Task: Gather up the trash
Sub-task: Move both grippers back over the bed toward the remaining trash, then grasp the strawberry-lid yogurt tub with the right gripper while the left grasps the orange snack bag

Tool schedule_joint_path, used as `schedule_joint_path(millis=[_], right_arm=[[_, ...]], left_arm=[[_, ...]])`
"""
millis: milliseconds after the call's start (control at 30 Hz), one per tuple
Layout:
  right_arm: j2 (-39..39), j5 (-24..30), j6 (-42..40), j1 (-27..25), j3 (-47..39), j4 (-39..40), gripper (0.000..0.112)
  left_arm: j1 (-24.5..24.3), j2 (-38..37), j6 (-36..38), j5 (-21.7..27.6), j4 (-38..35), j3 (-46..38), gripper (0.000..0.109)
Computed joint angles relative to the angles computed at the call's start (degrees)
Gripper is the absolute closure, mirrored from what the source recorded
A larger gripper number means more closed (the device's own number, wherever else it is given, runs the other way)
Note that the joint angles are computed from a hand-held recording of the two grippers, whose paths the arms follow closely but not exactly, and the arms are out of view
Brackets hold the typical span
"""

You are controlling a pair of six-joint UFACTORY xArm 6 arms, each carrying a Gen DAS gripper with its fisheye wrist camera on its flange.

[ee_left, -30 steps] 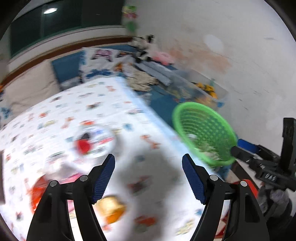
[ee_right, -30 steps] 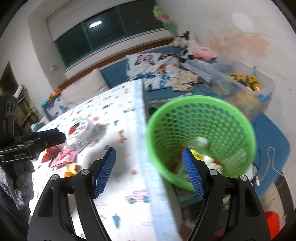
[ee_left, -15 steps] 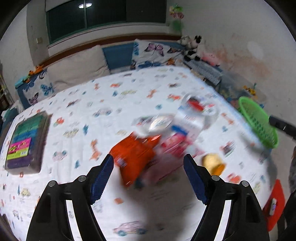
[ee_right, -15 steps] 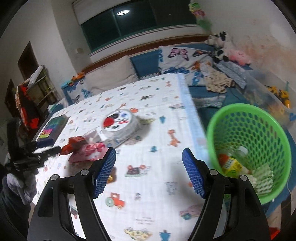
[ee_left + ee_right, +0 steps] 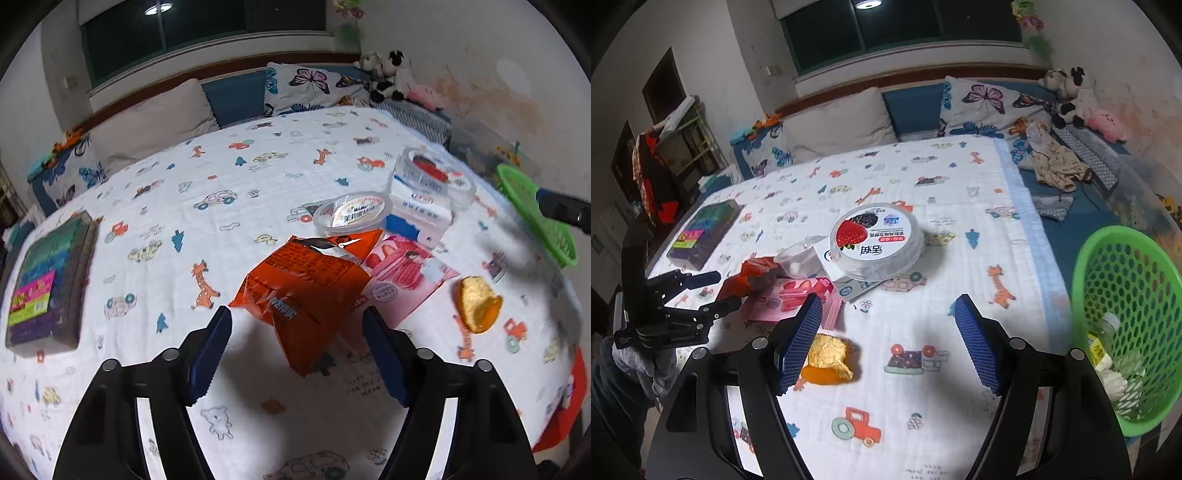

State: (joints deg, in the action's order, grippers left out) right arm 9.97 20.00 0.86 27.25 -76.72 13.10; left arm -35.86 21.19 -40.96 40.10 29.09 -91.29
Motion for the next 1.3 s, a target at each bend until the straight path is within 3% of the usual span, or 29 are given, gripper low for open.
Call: schedule_joint_path(millis=[167,467,867,1300], right_arm=[[3.0,1.7,-0.5,0.6,-3.6,-1.0,0.038],[8.6,4.4,-1.7,0.7,-10.8,-1.7,0.038],[19.5,10.7,-0.2,1.1,-26.0,-8.3,0.024],[24.6,13.6,1.8,1.2,-32.9,-13.5,0.024]], left_arm=[[0.2,1.3,2.1,0.1,-1.4,-1.3,0.061],[1.0,-1.6,0.2,-1.0,0.0,0.8,0.078],[3.0,-7.8,-1.3,-2.9,-2.0,4.6,0.081],[3.1,-9.2,-0.4,-3.5,-2.6,3.0,0.081]])
